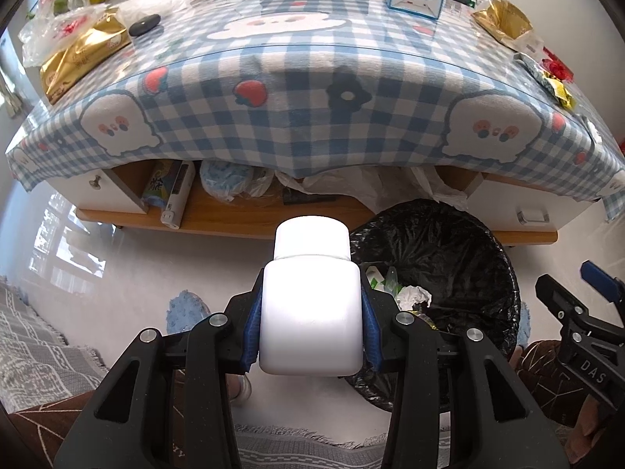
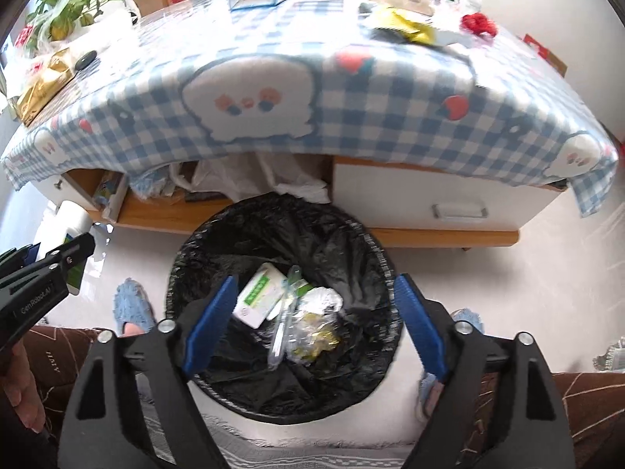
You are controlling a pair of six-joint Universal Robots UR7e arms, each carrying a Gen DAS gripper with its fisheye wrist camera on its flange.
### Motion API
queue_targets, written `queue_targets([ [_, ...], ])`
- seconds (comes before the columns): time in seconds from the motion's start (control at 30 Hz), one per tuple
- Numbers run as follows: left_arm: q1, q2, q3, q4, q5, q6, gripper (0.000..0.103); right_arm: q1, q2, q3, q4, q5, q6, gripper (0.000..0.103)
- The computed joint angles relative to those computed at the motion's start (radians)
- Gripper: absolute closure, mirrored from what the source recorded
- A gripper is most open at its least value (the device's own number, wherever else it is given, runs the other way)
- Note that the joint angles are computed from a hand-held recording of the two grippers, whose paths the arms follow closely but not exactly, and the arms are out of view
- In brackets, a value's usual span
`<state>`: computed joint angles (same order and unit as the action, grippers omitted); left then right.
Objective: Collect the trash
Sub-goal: 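Lower the white bottle into the bin and open the left tool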
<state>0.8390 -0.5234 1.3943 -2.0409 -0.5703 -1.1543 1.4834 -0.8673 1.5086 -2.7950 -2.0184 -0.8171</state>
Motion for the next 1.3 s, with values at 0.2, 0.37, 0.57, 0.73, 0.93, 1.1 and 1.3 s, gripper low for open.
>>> queue_targets([
  [0.2,0.008,0.041,-0.049,-0.04,-0.035,0.037,0.062,-0.024,-0.003,-0.05,0.033,-0.013,0.008,0.009],
  [0.37,0.007,0.093,-0.113,-0.021,-0.047,0.062,0.062,-0.052,-0.009,-0.093,0.076,-0.007,0.039,0.008],
  [0.57,0.004,0.156,-0.19,-0.002,-0.059,0.103,0.062,-0.075,0.004,-0.151,0.14,-0.018,0.048,0.008],
  [0.73,0.008,0.205,-0.252,0.018,-0.074,0.127,0.062,-0.089,0.012,-0.179,0.152,-0.029,0.048,0.008],
  [0.93,0.014,0.25,-0.306,0.021,-0.092,0.165,0.062,-0.09,0.032,-0.202,0.135,-0.073,0.039,0.008],
  [1.1,0.022,0.281,-0.346,0.03,-0.11,0.184,0.062,-0.093,0.034,-0.204,0.131,-0.078,0.029,0.008],
  [1.3,0.018,0.291,-0.354,0.027,-0.095,0.19,0.057,-0.091,0.037,-0.207,0.129,-0.085,0.039,0.008],
])
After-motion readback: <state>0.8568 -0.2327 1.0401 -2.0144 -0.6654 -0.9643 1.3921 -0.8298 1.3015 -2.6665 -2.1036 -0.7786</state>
